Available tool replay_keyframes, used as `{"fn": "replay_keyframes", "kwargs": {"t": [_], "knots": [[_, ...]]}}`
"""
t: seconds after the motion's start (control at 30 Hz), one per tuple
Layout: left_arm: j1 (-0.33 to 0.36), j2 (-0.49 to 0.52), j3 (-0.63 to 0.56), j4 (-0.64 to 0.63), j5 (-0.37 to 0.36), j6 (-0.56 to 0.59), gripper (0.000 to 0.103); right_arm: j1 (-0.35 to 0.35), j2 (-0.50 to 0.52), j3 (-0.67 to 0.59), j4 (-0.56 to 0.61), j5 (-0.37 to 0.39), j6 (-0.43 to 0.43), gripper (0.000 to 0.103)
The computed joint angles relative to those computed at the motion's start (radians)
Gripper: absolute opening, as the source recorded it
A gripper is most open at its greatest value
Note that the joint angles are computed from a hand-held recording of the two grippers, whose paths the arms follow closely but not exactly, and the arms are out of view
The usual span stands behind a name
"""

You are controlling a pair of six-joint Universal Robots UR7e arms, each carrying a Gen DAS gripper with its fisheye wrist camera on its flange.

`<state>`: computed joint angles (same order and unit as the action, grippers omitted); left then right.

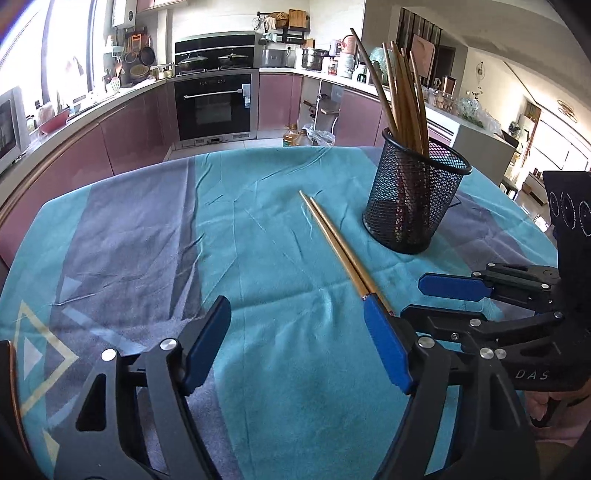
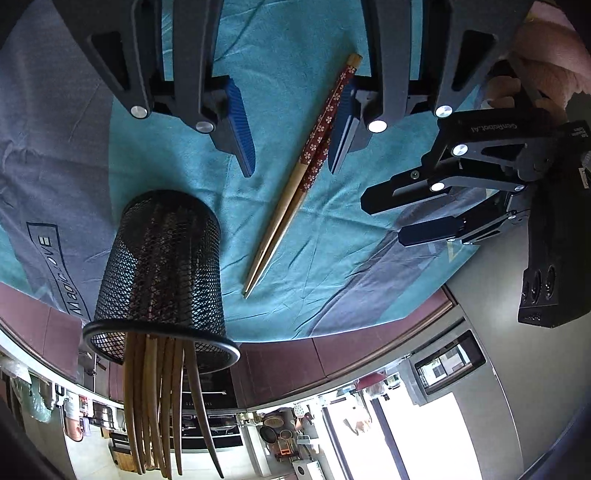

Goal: Organize utensils
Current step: 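Move both open tools to the remaining chopsticks and close each on one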

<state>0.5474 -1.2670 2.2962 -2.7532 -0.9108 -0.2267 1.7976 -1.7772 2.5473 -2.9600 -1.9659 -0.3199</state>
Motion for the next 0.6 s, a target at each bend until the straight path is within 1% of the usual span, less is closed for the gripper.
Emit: {"fn": "replay_keyframes", "kwargs": {"t": [0.07, 0.23, 0.37, 0.47, 0.53, 0.6], "knots": [[0.003, 0.0, 0.002, 0.006, -0.004, -0.006, 0.071, 0.012, 0.022, -0.002, -0.015, -0.028, 0.008, 0.036], [0.012, 0.009, -0.004, 0.017, -0.011, -0.011, 0.07, 0.01, 0.039, -0.006, -0.019, -0.044, 0.008, 0.035], [0.017, 0.018, -0.012, 0.02, -0.022, -0.003, 0.069, 0.022, 0.077, -0.013, -0.037, -0.069, 0.018, 0.034], [0.019, 0.031, -0.02, 0.023, -0.03, 0.002, 0.068, 0.024, 0.098, -0.014, -0.061, -0.076, 0.023, 0.034], [0.02, 0.039, -0.025, 0.024, -0.037, 0.009, 0.066, 0.018, 0.095, -0.012, -0.066, -0.073, 0.03, 0.033], [0.021, 0.049, -0.031, 0.027, -0.042, 0.014, 0.066, 0.015, 0.099, -0.013, -0.07, -0.085, 0.039, 0.025]]}}
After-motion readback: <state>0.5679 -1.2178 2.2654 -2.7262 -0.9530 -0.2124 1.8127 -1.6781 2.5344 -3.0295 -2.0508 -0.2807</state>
